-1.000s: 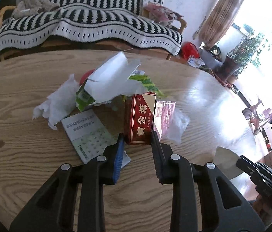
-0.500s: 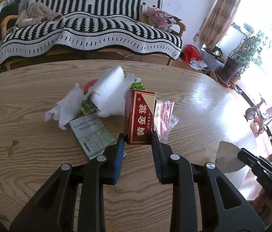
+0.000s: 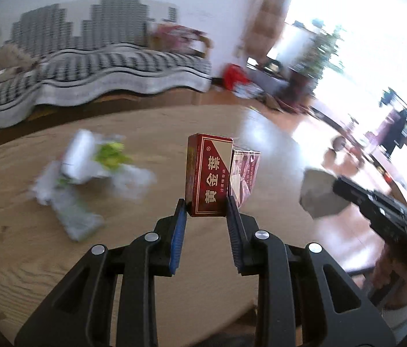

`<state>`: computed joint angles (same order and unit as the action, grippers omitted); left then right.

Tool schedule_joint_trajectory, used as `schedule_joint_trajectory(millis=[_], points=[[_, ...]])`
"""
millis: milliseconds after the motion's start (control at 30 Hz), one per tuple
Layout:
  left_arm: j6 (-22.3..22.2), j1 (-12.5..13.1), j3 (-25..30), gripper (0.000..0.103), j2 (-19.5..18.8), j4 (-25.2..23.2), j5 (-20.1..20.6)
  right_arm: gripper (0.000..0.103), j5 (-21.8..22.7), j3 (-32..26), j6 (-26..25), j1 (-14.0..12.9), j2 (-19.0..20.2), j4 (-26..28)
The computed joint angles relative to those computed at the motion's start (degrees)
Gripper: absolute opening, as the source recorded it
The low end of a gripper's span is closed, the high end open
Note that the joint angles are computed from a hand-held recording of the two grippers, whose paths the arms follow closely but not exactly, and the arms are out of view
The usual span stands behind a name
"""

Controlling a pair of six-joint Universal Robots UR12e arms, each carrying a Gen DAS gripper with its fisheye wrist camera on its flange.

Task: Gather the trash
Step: 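Carry the cup and box to the black bin and open both grippers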

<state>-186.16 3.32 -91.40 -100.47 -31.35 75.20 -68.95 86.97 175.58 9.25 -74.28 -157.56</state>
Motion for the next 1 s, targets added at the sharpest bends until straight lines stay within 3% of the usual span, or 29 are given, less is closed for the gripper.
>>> schedule_joint_trajectory(millis=[200,333,433,467,567,767,867,900,933,967,1000], points=[[4.3,-5.7,0.6,0.027,-0.8,-5.5,-4.3,0.007,-2.5,9.0,0.3,-5.3,-7.6,0.7],[4.7,-8.6,1.6,0.027,-2.7,-11.8,-7.6,0.007,-1.3,14.1,2.2,-8.9,-10.7,3.1],[7.1,-11.1,2.9,0.027,-5.3,-20.0,-9.1,0.007,-1.1,17.3,3.2,-10.9,-11.3,7.9],[8.8,-12.2,4.1,0.027,-6.8,-24.4,-8.5,0.007,-1.3,17.9,3.5,-11.3,-11.1,9.6],[10.7,-13.9,5.6,0.027,-9.2,-30.3,-6.7,0.005,-0.2,19.7,5.6,-12.6,-10.8,12.5],[11.4,-14.5,7.3,0.027,-11.2,-33.3,-5.3,0.005,3.5,20.4,8.1,-14.6,-9.6,14.2],[12.0,-14.7,7.9,0.029,-11.6,-33.8,-4.5,0.005,2.8,20.0,7.2,-14.3,-9.7,14.2],[11.6,-14.8,7.9,0.047,-11.7,-33.6,-4.0,0.006,2.6,20.1,7.5,-14.4,-9.8,13.7],[11.1,-15.1,7.7,0.083,-11.5,-32.8,-3.3,0.017,2.9,20.0,8.6,-14.6,-9.7,13.1],[10.8,-15.1,6.7,0.095,-11.0,-29.7,-2.9,0.034,2.4,20.0,10.3,-14.6,-9.7,11.5],[10.5,-15.1,6.5,0.097,-10.7,-28.7,-2.8,0.087,1.6,20.3,12.5,-14.7,-9.7,8.8]])
